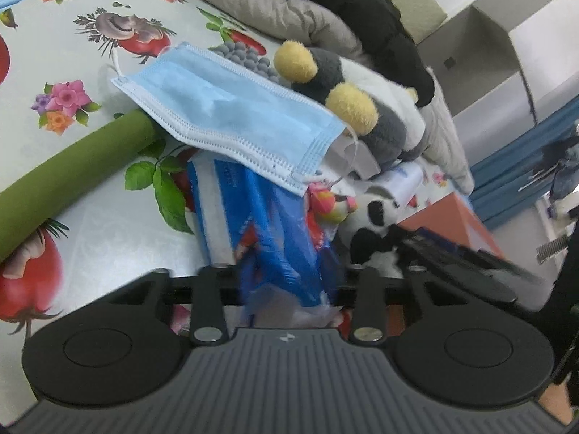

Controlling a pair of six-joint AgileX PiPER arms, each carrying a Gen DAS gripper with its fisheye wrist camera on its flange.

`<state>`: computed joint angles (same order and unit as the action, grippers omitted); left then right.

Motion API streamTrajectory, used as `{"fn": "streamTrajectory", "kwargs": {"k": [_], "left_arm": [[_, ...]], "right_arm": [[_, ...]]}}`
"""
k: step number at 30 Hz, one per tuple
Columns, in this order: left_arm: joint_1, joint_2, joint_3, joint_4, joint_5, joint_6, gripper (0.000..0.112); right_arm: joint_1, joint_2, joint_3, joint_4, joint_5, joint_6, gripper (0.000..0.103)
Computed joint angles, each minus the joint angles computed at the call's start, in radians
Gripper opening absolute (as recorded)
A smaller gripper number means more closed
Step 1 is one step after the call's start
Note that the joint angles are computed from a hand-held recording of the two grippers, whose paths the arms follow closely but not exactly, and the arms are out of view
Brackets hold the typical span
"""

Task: Organize soft objects
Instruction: 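Grasp the blue tissue pack with the left gripper while the right gripper grasps the panda plush, then lift the tissue pack with the left gripper while the right gripper lifts the panda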

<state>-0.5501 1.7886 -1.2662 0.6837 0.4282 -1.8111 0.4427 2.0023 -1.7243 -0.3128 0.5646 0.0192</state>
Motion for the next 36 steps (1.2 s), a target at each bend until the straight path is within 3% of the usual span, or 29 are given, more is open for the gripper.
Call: {"fn": "streamTrajectory", "kwargs": {"k": [4, 7, 22, 29, 36], "left_arm": [[-0.012, -0.006, 0.008, 0.027, 0.007, -0.021, 0.016], [-0.031, -0.036, 0.023, 0.057, 0.029, -0.045, 0.014], [-0.278, -0.244, 0.122, 0.027, 0.248, -0.069, 0.013], [-0.450, -0.304, 0.171, 0.054, 0.387, -0.172, 0.013], [-0.559, -0.369, 0.237, 0.019, 0.450, -0.182, 0.013]], "right_arm": [[-0.006, -0.034, 0.033, 0.035, -0.006, -0.025, 0.021], [-0.011, -0.081, 0.080, 0.086, -0.015, -0.067, 0.021], [-0.040, -0.405, 0.414, 0.285, -0.039, -0.203, 0.020], [-0.058, -0.555, 0.570, 0.405, -0.008, -0.298, 0.020], [-0.094, -0.628, 0.689, 0.534, 0.039, -0.371, 0.021]]}}
